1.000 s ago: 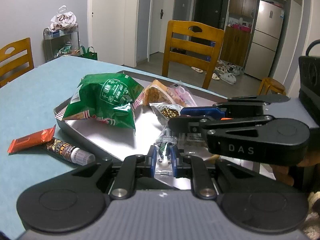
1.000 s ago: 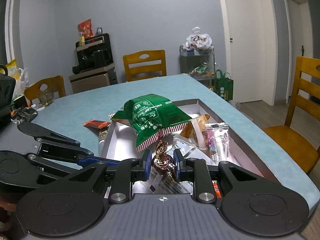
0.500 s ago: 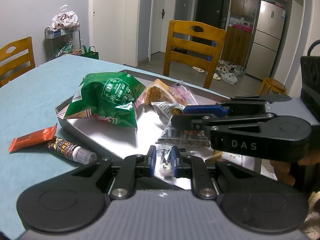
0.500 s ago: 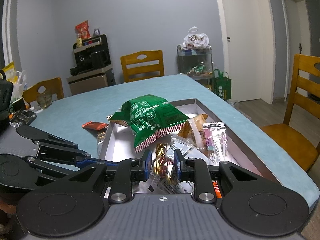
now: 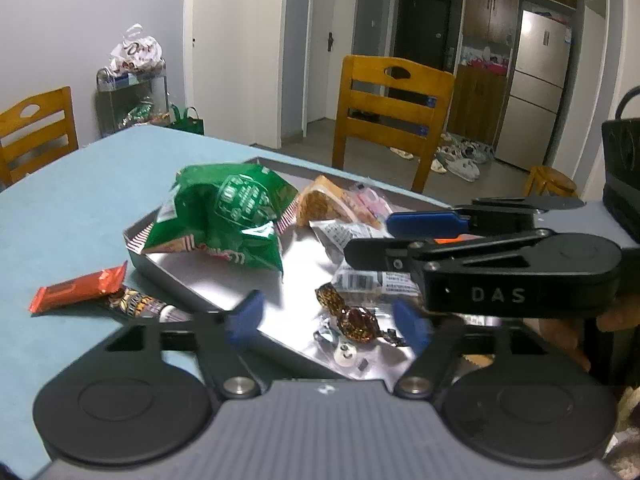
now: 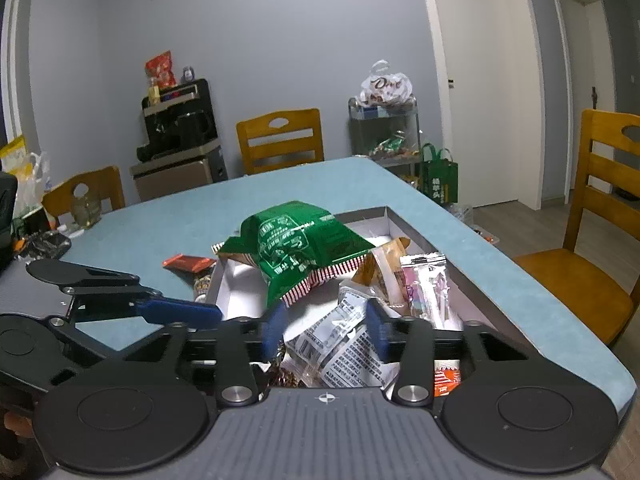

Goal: Organize snacks
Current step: 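Open both tools to drop the candies into the box, then move both open tools back to the candy bar and chocolate tube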

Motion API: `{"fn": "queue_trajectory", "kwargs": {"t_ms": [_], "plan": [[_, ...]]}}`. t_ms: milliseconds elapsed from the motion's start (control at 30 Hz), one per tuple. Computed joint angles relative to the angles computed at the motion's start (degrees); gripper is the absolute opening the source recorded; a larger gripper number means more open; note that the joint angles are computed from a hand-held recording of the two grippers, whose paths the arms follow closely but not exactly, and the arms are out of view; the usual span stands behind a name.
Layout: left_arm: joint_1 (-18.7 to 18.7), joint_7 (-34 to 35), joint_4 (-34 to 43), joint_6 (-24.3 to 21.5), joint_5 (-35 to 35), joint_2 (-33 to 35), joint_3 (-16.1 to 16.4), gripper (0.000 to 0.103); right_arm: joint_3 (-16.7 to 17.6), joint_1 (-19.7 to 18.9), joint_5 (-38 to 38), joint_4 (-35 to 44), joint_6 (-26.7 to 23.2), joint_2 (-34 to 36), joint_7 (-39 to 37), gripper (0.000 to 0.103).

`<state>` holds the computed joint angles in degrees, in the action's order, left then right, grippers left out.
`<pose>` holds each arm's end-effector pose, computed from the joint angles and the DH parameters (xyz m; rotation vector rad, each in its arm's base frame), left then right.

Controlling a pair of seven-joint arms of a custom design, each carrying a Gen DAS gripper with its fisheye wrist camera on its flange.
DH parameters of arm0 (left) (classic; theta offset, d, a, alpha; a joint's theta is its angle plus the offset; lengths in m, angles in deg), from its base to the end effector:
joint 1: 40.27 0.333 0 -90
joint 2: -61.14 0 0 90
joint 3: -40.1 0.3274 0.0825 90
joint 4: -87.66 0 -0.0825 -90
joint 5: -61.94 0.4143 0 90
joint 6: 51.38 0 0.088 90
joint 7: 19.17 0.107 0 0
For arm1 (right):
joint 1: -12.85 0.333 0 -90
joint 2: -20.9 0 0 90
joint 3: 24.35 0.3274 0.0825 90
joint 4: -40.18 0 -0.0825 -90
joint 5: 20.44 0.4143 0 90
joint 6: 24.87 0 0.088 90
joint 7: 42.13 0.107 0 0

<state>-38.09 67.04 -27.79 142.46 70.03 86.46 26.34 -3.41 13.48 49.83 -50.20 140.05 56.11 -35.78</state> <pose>0.6644 -0.1361 0.3394 -1.5154 1.8844 -1.0200 0.7351 0.1808 0.3338 -1.9086 1.0333 -0.3580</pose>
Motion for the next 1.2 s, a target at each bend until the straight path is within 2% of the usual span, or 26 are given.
{"fn": "queue_trajectory", "kwargs": {"t_ms": [67, 200, 433, 867, 1200], "plan": [[-3.39, 0.27, -0.54, 1.08, -2.06, -0.57, 3.49, 0.091, 0.70, -0.51, 1.37, -0.01, 0.41, -0.10, -1.10, 0.059], [-3.12, -0.12, -1.01, 0.99, -2.82, -1.06, 3.55, 0.091, 0.99, -0.58, 3.65, 0.16, 0.83, -0.27, -2.80, 0.073], [-3.48, -0.60, -2.90, 2.61, -3.87, -2.35, 4.51, 0.092, -0.01, 0.63, 5.35, 0.09, 0.29, -0.88, -3.36, 0.085], [-0.37, -4.08, -8.39, 7.27, -2.23, -5.82, 4.02, 0.093, -1.02, 3.15, 7.53, -1.05, 0.81, -2.88, -5.23, 0.094], [-1.29, -4.35, -14.65, 11.28, -6.08, -10.34, 7.71, 0.095, -1.22, 5.69, 11.60, -1.27, 1.81, -4.19, -8.68, 0.101]]}}
